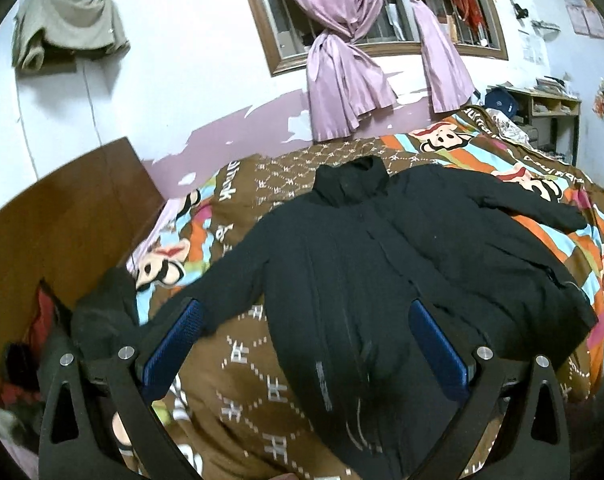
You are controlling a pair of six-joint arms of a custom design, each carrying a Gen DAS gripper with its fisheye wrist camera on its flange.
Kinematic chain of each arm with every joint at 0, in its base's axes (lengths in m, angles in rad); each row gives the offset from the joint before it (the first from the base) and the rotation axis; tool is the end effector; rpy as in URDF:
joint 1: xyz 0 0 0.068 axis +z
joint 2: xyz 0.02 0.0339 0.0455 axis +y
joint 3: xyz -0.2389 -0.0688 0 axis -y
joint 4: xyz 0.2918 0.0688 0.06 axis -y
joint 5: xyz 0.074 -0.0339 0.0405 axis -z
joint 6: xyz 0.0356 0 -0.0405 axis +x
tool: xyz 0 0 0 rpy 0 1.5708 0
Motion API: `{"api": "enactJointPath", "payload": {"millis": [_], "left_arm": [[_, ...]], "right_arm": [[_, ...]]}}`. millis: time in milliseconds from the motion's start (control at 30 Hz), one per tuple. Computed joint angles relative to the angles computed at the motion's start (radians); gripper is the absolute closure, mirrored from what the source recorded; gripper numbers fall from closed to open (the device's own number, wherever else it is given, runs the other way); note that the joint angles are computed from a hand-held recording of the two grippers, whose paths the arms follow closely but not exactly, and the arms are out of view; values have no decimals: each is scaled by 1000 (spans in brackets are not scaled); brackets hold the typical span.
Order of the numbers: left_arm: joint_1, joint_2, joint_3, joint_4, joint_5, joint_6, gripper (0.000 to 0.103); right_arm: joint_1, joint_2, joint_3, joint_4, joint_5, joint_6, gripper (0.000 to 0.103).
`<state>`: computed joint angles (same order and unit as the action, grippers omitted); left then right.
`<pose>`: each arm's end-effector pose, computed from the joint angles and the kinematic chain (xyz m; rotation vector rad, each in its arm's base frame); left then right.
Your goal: Fold large clothes
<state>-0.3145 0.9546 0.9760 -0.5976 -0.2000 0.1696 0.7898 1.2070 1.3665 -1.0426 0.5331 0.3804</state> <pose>0.2529 -0.0748 0.3154 0.3986 2.0994 0.1297 0.2100 0.1861 0.3615 -0.2462 2.2867 -0.0684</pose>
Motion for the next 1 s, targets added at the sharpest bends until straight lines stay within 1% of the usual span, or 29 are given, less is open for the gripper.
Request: {"api": "enactJointPath", "payload": {"millis": [33,133,233,367,433,533,600,733,767,833,933,1000], "left_arm": [[-1,32,21,14,-5,12,2],[-17,130,87,46,-28,23,2],[-29,221,149,70,-41,41,2],[-52,365,226,149,-89,109,2],[-54,437,274,168,-85,128,2],[-51,545,352,183,-70,126,2],[-49,630,426,177,-61,121,2],[-51,799,592,160,-47,134,2],[-56,821,611,160,-48,136,2],[-59,924,718,142,-35,132,2],[-64,1057,869,89,0,97,2],[-63,1157,989,37,46,45,2]], "right_arm": [[-49,32,54,-22,-63,-39,0],[-154,113,173,-74,-161,-85,0],[-270,222,317,-127,-233,-93,0],[-409,369,502,-168,-323,-89,0],[-482,448,600,-176,-381,-86,0],[-560,544,717,-168,-426,-76,0],[-610,577,737,-115,-449,-64,0],[-708,611,703,25,-486,-24,0],[-741,611,671,74,-507,-11,0],[-801,619,621,150,-548,12,0],[-889,659,567,219,-583,42,0],[-932,692,547,235,-589,58,0]]}}
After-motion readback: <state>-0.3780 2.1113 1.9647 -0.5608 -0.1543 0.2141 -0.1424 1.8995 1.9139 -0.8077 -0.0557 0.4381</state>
